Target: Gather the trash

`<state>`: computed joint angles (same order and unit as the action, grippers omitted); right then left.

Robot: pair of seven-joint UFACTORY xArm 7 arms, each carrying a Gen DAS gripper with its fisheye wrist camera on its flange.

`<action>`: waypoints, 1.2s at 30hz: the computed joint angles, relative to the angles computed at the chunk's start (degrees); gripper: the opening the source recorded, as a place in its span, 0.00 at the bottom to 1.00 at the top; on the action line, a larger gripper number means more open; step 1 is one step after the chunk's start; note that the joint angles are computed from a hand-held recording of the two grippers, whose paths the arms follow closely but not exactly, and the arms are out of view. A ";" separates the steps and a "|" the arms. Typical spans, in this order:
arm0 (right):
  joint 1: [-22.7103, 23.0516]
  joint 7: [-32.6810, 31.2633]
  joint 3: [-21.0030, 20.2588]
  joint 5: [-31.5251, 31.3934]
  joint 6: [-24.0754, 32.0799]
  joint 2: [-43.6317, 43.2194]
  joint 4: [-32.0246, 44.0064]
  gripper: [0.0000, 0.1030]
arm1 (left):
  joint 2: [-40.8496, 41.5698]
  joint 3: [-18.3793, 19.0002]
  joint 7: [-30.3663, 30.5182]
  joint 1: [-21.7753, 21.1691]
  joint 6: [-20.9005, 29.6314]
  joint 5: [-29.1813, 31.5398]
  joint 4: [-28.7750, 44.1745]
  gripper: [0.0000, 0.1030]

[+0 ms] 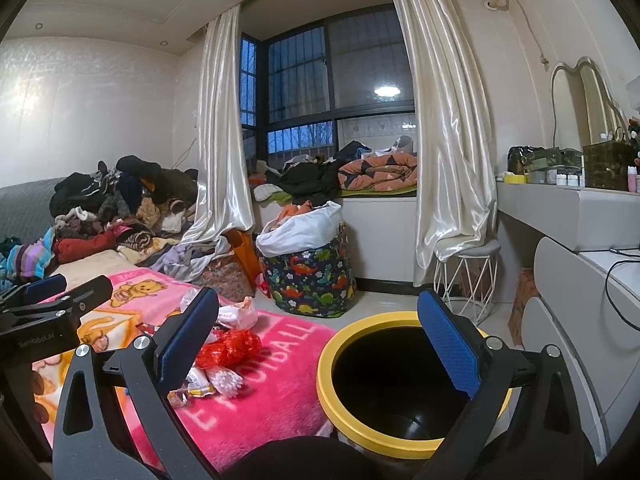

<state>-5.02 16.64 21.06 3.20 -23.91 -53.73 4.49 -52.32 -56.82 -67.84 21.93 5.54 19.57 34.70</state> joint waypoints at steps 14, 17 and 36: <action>0.20 0.14 -0.34 -0.12 0.17 -0.59 -0.71 0.94 | 0.09 0.73 0.10 -1.16 1.13 0.46 0.47 0.89; 0.10 0.15 -0.36 -0.22 0.00 -0.36 -0.66 0.94 | -0.05 0.51 -0.10 -1.00 1.46 0.51 0.58 0.90; 5.81 -3.81 -4.24 -2.61 -0.92 8.34 2.40 0.94 | 2.22 3.38 -0.88 -1.62 1.90 0.76 -2.64 0.89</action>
<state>0.79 12.82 16.82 0.59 -24.83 -45.38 6.89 -50.09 -53.44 -68.71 20.32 7.44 20.33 32.07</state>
